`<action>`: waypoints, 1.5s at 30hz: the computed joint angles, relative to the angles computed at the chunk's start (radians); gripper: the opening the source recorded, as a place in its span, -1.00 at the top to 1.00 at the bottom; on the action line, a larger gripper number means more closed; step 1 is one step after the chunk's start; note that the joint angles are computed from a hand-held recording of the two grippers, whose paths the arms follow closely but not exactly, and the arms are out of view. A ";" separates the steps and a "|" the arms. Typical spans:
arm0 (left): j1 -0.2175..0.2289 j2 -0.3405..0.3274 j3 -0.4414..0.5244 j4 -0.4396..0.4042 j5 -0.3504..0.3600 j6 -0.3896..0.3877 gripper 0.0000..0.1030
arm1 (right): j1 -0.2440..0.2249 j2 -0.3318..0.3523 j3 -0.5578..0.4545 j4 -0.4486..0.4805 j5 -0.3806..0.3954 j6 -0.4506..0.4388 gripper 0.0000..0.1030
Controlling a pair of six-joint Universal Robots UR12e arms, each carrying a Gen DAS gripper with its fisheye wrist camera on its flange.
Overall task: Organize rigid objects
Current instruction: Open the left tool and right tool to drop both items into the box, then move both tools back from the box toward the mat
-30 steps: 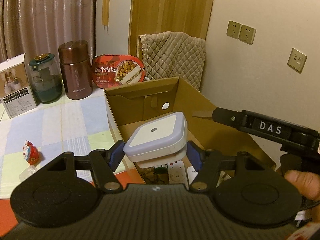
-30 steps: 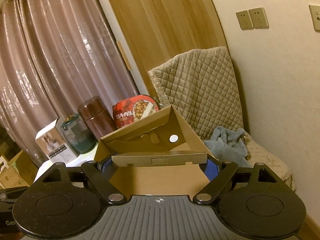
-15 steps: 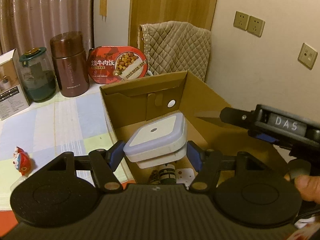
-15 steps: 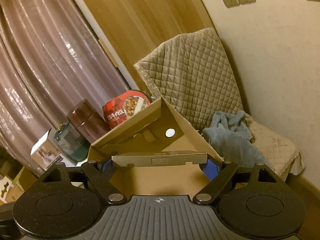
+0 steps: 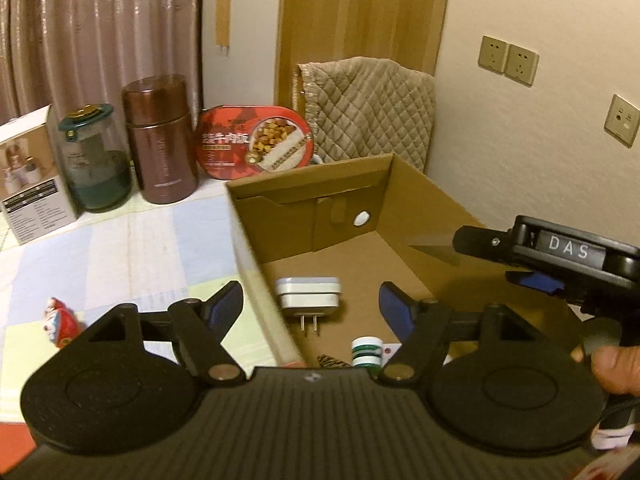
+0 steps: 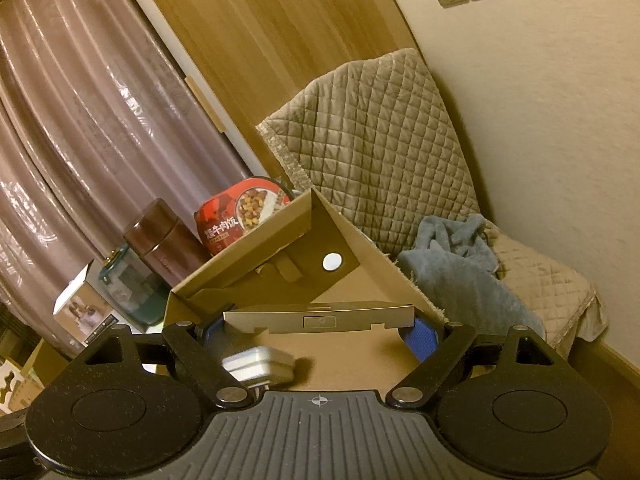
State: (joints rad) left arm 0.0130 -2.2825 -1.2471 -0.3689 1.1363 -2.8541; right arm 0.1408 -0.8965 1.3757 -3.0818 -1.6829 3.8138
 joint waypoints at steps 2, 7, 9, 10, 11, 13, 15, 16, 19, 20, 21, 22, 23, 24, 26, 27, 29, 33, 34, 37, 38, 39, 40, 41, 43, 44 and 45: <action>0.005 0.005 -0.007 0.005 -0.004 -0.005 -0.37 | 0.001 0.000 -0.002 0.001 -0.002 -0.001 -0.61; 0.013 0.013 -0.018 0.013 -0.009 -0.006 -0.37 | 0.008 0.006 -0.008 -0.007 -0.024 -0.006 -0.61; 0.015 0.014 -0.020 0.018 -0.005 -0.005 -0.37 | 0.011 0.010 -0.014 -0.008 -0.034 -0.006 -0.64; 0.016 0.015 -0.021 0.021 -0.003 -0.008 -0.37 | 0.012 0.013 -0.017 -0.008 -0.039 -0.005 -0.69; 0.017 0.015 -0.022 0.024 -0.002 -0.012 -0.37 | 0.013 0.014 -0.018 -0.011 -0.039 -0.005 -0.73; 0.021 0.015 -0.022 0.024 -0.001 -0.017 -0.37 | 0.014 0.016 -0.020 -0.013 -0.036 -0.013 -0.78; 0.023 0.015 -0.024 0.026 0.001 -0.021 -0.37 | 0.015 0.016 -0.020 -0.018 -0.036 -0.021 -0.79; 0.024 0.016 -0.026 0.028 0.002 -0.023 -0.37 | 0.016 0.016 -0.021 -0.018 -0.039 -0.027 -0.79; 0.029 0.018 -0.030 0.028 0.002 -0.027 -0.37 | 0.019 0.016 -0.022 -0.025 -0.039 -0.039 -0.79; 0.031 0.019 -0.033 0.029 0.002 -0.027 -0.37 | 0.020 0.017 -0.024 -0.026 -0.041 -0.041 -0.79; 0.032 0.020 -0.035 0.031 0.003 -0.027 -0.37 | 0.022 0.018 -0.025 -0.029 -0.045 -0.044 -0.79; 0.035 0.022 -0.039 0.033 0.003 -0.027 -0.37 | 0.024 0.018 -0.026 -0.032 -0.048 -0.047 -0.79; 0.037 0.024 -0.042 0.035 0.005 -0.028 -0.37 | 0.026 0.019 -0.027 -0.034 -0.050 -0.049 -0.79; 0.040 0.026 -0.046 0.038 0.006 -0.031 -0.37 | 0.028 0.019 -0.029 -0.036 -0.050 -0.051 -0.79; 0.047 0.031 -0.054 0.046 0.009 -0.036 -0.37 | 0.034 0.020 -0.033 -0.043 -0.047 -0.061 -0.79; 0.051 0.035 -0.058 0.049 0.010 -0.038 -0.37 | 0.037 0.021 -0.036 -0.046 -0.047 -0.068 -0.79; 0.061 0.042 -0.069 0.060 0.015 -0.041 -0.37 | 0.044 0.024 -0.044 -0.054 -0.047 -0.083 -0.79; 0.088 0.060 -0.093 0.091 0.029 -0.063 -0.37 | 0.061 0.032 -0.063 -0.074 -0.050 -0.099 -0.79; 0.095 0.065 -0.100 0.099 0.033 -0.071 -0.37 | 0.066 0.036 -0.071 -0.077 -0.046 -0.105 -0.79; 0.119 0.080 -0.123 0.129 0.046 -0.093 -0.37 | 0.081 0.047 -0.091 -0.081 -0.035 -0.123 -0.79; 0.127 0.085 -0.130 0.137 0.050 -0.101 -0.37 | 0.087 0.051 -0.100 -0.080 -0.029 -0.131 -0.79; 0.136 0.089 -0.137 0.145 0.056 -0.109 -0.37 | 0.091 0.055 -0.106 -0.081 -0.023 -0.138 -0.79; 0.144 0.093 -0.145 0.154 0.061 -0.116 -0.37 | 0.097 0.061 -0.117 -0.082 -0.014 -0.148 -0.79; 0.152 0.097 -0.152 0.162 0.068 -0.124 -0.37 | 0.103 0.067 -0.126 -0.082 -0.007 -0.157 -0.79; 0.169 0.103 -0.166 0.181 0.085 -0.140 -0.37 | 0.113 0.077 -0.143 -0.081 0.012 -0.181 -0.79; 0.177 0.105 -0.174 0.192 0.095 -0.148 -0.37 | 0.118 0.083 -0.152 -0.077 0.020 -0.192 -0.79; 0.185 0.106 -0.183 0.203 0.112 -0.159 -0.37 | 0.123 0.089 -0.162 -0.071 0.028 -0.202 -0.79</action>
State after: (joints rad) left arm 0.1978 -2.1764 -1.4305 -0.1659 1.2483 -3.0128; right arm 0.2637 -0.8078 1.2138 -3.1533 -1.6549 3.6118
